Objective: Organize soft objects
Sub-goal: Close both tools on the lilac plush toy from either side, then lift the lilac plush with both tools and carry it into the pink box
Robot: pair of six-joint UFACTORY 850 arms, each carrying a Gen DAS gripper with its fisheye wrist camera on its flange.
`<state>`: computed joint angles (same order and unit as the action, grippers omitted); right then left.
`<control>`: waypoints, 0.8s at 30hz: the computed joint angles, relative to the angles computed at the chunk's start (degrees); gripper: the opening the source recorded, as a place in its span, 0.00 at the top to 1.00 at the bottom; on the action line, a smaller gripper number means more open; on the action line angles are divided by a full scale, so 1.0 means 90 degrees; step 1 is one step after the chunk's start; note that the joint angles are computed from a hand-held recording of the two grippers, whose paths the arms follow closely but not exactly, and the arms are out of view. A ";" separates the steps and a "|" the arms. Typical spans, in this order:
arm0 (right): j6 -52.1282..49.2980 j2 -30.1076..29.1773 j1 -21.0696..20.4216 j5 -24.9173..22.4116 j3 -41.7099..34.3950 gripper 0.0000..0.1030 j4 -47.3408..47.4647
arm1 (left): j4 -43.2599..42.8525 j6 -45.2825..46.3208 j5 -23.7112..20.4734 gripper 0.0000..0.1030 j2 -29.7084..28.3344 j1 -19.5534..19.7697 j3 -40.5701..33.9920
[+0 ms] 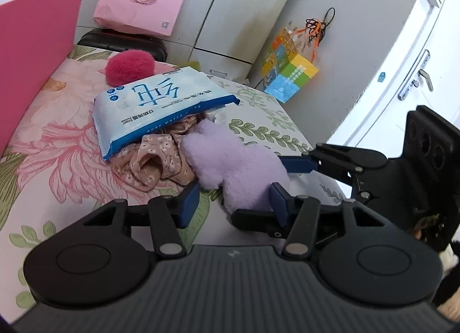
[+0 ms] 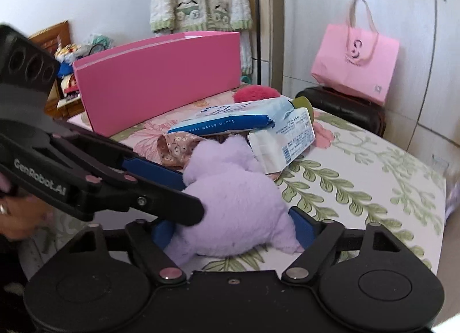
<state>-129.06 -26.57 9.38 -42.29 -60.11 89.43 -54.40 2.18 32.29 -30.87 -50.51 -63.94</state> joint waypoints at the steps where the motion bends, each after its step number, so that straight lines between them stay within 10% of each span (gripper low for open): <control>1: -0.0055 0.0039 0.0016 0.0047 0.0066 0.21 0.0100 | 0.0018 -0.0083 0.0032 0.55 -0.0007 -0.0019 0.0005; 11: -0.1174 0.0718 0.0366 0.0908 0.1101 0.25 0.2511 | 0.0932 -0.1080 0.0274 0.64 -0.0004 -0.0106 0.0175; 24: -0.1704 0.1478 0.0916 0.1045 0.2171 0.25 0.5240 | -0.0565 0.1038 0.0057 0.64 0.0492 -0.0443 0.0374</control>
